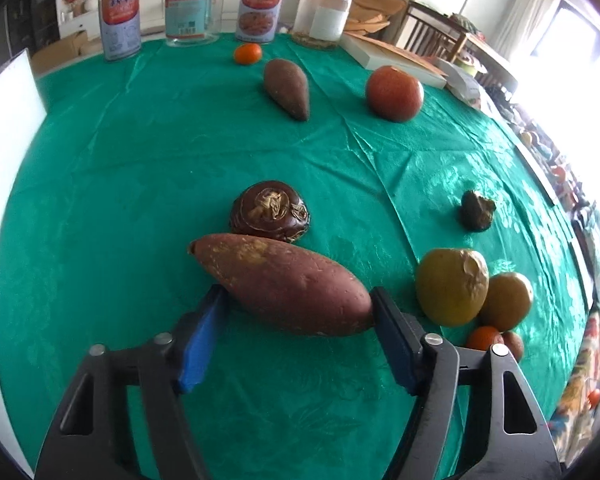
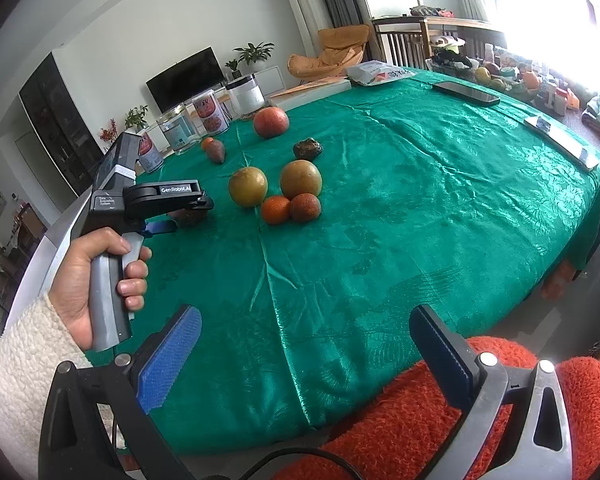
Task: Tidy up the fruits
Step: 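Move the left gripper toward the large sweet potato and close on it, then lift the sweet potato off the table with the left gripper, then carry the sweet potato into the cardboard box and open the left gripper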
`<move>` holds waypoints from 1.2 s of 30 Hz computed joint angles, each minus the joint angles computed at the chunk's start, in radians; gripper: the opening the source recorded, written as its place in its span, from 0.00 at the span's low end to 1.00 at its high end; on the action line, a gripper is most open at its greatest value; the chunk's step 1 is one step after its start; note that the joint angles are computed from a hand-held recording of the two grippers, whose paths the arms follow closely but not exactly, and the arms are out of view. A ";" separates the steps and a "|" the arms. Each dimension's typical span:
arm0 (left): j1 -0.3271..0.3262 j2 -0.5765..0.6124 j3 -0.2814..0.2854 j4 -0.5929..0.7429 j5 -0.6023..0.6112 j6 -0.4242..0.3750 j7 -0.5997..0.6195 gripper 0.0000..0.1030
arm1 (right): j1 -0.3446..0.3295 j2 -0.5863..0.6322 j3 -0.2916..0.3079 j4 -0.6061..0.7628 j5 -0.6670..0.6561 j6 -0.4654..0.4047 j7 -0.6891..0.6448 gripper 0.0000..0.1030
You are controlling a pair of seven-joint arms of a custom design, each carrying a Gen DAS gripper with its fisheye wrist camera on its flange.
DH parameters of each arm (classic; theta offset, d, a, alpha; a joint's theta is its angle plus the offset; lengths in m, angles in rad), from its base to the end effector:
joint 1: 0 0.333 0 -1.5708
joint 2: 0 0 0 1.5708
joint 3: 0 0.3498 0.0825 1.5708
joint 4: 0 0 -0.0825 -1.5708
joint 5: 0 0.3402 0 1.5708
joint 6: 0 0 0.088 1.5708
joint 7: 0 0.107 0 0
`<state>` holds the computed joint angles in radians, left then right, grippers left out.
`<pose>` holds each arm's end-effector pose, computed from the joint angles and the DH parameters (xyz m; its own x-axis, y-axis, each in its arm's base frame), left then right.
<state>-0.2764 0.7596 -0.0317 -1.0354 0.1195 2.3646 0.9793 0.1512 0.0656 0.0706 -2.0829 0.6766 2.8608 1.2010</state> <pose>0.7492 -0.2261 0.4922 0.1713 -0.9602 0.2205 -0.8268 -0.2618 -0.4979 0.5591 0.0898 0.5263 0.1224 -0.9390 -0.3213 -0.7658 0.1166 -0.6325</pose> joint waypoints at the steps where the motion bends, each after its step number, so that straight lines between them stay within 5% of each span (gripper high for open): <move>1: 0.009 -0.024 -0.008 -0.050 -0.007 0.041 0.007 0.62 | -0.015 0.004 0.005 0.013 0.080 -0.036 -0.055 1.00; 5: 0.026 -0.132 -0.020 -0.225 -0.015 0.100 0.053 0.27 | -0.058 0.015 0.000 0.056 0.393 -0.184 -0.272 1.00; 8: 0.069 -0.227 -0.066 -0.367 -0.075 0.122 0.133 0.20 | -0.062 0.014 -0.017 0.067 0.492 -0.238 -0.350 1.00; 13: 0.066 -0.288 -0.068 -0.441 -0.081 0.080 0.221 0.25 | -0.038 0.020 -0.023 0.073 0.445 -0.228 -0.320 1.00; 15: 0.048 -0.288 -0.055 -0.440 -0.049 0.101 0.225 0.68 | -0.032 0.017 -0.022 0.071 0.426 -0.223 -0.321 1.00; 17: 0.034 -0.276 -0.047 -0.428 -0.026 0.135 0.226 0.83 | -0.032 0.018 -0.024 0.079 0.405 -0.233 -0.316 1.00; 22: -0.007 -0.152 -0.020 -0.222 0.028 0.024 0.246 0.75 | -0.058 0.097 -0.041 0.245 0.198 -0.342 -0.288 1.00; 25: -0.043 -0.103 0.022 -0.138 0.095 -0.063 0.203 0.40 | -0.080 0.236 -0.038 0.462 -0.031 -0.480 -0.243 1.00; 28: -0.001 -0.158 -0.013 -0.251 0.038 0.025 0.169 0.40 | -0.114 0.407 -0.015 0.703 -0.125 -0.654 -0.176 0.95; 30: 0.017 -0.216 -0.028 -0.354 0.001 0.086 0.144 0.40 | -0.118 0.503 0.002 0.833 -0.183 -0.720 -0.135 0.60; 36: 0.052 -0.411 -0.075 -0.638 -0.088 0.248 0.158 0.40 | -0.125 0.621 0.062 0.964 -0.257 -0.667 -0.100 0.57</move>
<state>-0.2240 0.3484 -0.1066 -1.6733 0.0316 2.6122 1.1371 0.0265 0.6862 0.1331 -1.1190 0.4194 2.1941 1.1015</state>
